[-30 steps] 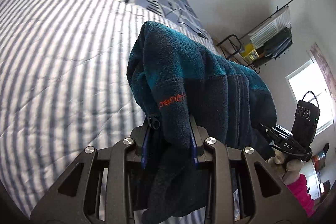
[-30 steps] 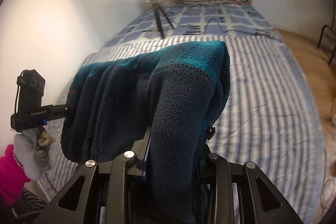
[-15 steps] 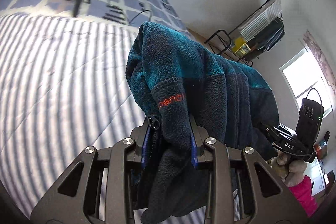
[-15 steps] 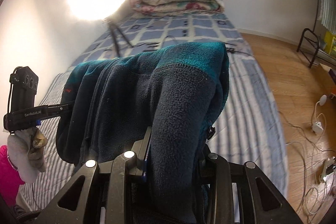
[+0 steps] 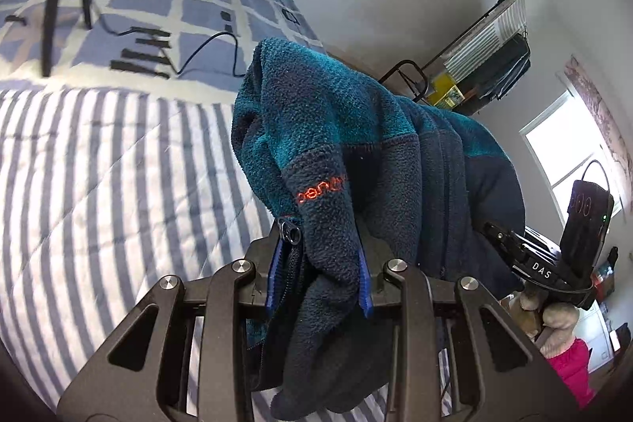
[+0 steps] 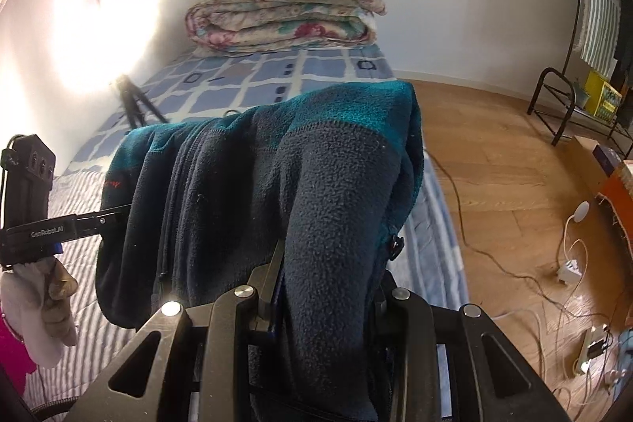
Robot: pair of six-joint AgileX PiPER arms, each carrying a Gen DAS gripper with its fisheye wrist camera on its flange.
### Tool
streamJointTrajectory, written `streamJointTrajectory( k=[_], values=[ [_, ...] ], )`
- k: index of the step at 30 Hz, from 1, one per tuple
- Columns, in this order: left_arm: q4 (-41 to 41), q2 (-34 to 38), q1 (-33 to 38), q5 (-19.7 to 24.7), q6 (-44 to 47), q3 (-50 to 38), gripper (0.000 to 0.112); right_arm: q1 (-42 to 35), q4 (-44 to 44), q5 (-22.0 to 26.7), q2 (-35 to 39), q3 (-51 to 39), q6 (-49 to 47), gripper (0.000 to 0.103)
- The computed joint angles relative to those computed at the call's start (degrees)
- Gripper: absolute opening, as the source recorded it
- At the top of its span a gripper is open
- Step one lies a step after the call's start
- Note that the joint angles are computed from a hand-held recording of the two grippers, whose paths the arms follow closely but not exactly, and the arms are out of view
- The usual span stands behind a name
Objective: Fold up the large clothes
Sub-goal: 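Lift the folded fleece bundle up off the mattress with both tools, then lower the bundle onto the mattress and open both tools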
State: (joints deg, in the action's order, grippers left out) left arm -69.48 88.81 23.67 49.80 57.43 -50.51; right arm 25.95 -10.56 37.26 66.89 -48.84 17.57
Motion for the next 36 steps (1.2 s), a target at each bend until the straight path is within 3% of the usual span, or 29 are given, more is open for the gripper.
streamJointTrajectory(
  k=[7, 12, 14, 17, 19, 21, 22, 24, 27, 36],
  values=[
    [-2.72, 7.97, -4.87, -4.76, -0.22, -5.84, 0.029, -4.79, -0.21, -5.36, 8.88, -2.73, -2.42, 0.031],
    [-5.05, 14.05, -5.02, -4.48, 0.40, -9.41, 0.029, -7.11, -0.47, -8.71, 14.99, -4.68, -2.95, 0.031],
    [-4.63, 16.09, -5.43, -6.54, 0.06, -10.34, 0.029, -6.62, -5.66, -9.45, 17.91, -5.08, 1.10, 0.033],
    [-4.80, 17.74, -5.60, -8.40, 1.24, -11.03, 0.038, -5.63, -15.25, -7.17, 23.29, -6.76, 9.35, 0.041],
    [-4.60, 18.07, -5.70, -9.25, 1.72, -11.25, 0.048, -7.77, -14.15, -9.14, 24.31, -5.95, 9.51, 0.050],
    [-3.92, 18.12, -5.60, -10.98, 0.75, -11.27, 0.065, -8.68, -16.70, -10.20, 24.33, -5.13, 12.25, 0.062],
    [-4.16, 18.44, -5.13, -10.61, 0.67, -11.45, 0.065, -9.16, -16.56, -10.48, 24.19, -4.98, 12.19, 0.064],
    [-4.13, 17.59, -5.06, -11.18, 1.31, -10.79, 0.065, -9.16, -17.09, -11.76, 22.45, -3.47, 13.06, 0.063],
    [-2.34, 14.27, -6.05, -14.18, 1.31, -8.79, 0.064, -6.84, -24.62, -9.40, 21.57, -3.29, 20.07, 0.063],
    [4.33, 1.14, -4.39, -12.98, -3.55, -2.17, 0.064, -1.64, -24.71, -2.66, 12.35, -2.86, 22.86, 0.062]
  ],
)
